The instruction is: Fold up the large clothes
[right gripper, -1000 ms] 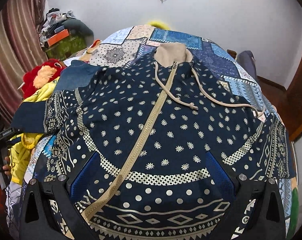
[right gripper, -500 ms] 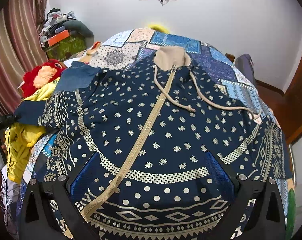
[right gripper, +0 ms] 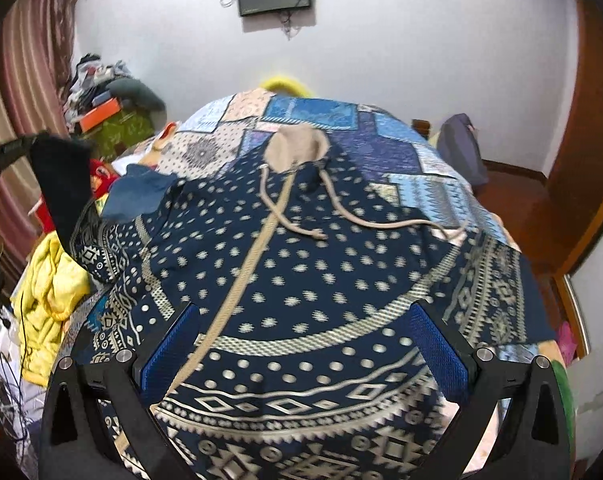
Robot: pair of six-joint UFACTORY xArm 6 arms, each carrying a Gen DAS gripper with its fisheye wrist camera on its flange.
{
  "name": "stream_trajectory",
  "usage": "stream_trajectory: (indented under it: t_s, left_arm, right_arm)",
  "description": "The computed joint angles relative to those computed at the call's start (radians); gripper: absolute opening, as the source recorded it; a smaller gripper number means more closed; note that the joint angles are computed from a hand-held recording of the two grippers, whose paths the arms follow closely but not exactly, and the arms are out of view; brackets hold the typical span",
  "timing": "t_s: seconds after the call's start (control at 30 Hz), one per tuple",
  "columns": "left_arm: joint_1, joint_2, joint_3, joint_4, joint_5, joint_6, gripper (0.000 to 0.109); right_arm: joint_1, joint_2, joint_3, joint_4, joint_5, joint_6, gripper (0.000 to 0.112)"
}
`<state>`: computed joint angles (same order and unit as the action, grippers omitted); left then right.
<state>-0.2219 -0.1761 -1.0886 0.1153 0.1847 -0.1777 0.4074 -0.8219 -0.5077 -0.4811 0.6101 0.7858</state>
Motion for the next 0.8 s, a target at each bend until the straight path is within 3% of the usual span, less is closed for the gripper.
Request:
stream_trajectory:
  t_s: [0.13,0.27,0.43,0.6,0.7,0.73,0.8]
  left_arm:
    - [-0.153,0.102,-0.110,-0.161,0.054,0.146,0.002]
    - [-0.274,0.206,-0.177,-0.170,0.139,0.175,0.002]
    - [-0.388,0.307,-0.193,-0.274,0.250,0.278,0.002]
    - [-0.451,0.364,-0.203,-0.143,0.345,0.226,0.002]
    - [-0.452,0.368,-0.202,-0.176,0.388,0.234,0.003]
    - [-0.450,0.360,-0.200,-0.193,0.397,0.238,0.004]
    - [-0.441,0.353,-0.212,-0.256,0.448,0.273,0.019]
  right_arm:
    - [-0.055,-0.097,0.040,0.033,0.037,-0.042,0.103]
    - [-0.101,-0.173,0.069,0.047,0.083,-0.088,0.103]
    - [-0.166,-0.244,0.104,0.081,0.130,-0.149,0.103]
    - [-0.211,-0.278,0.131,0.106,0.163,-0.189,0.103]
    - [-0.222,-0.275,0.136,0.113,0.177,-0.202,0.103]
    - [-0.221,-0.271,0.136,0.112,0.179,-0.201,0.103]
    - [-0.216,-0.256,0.132,0.108,0.184,-0.201,0.103]
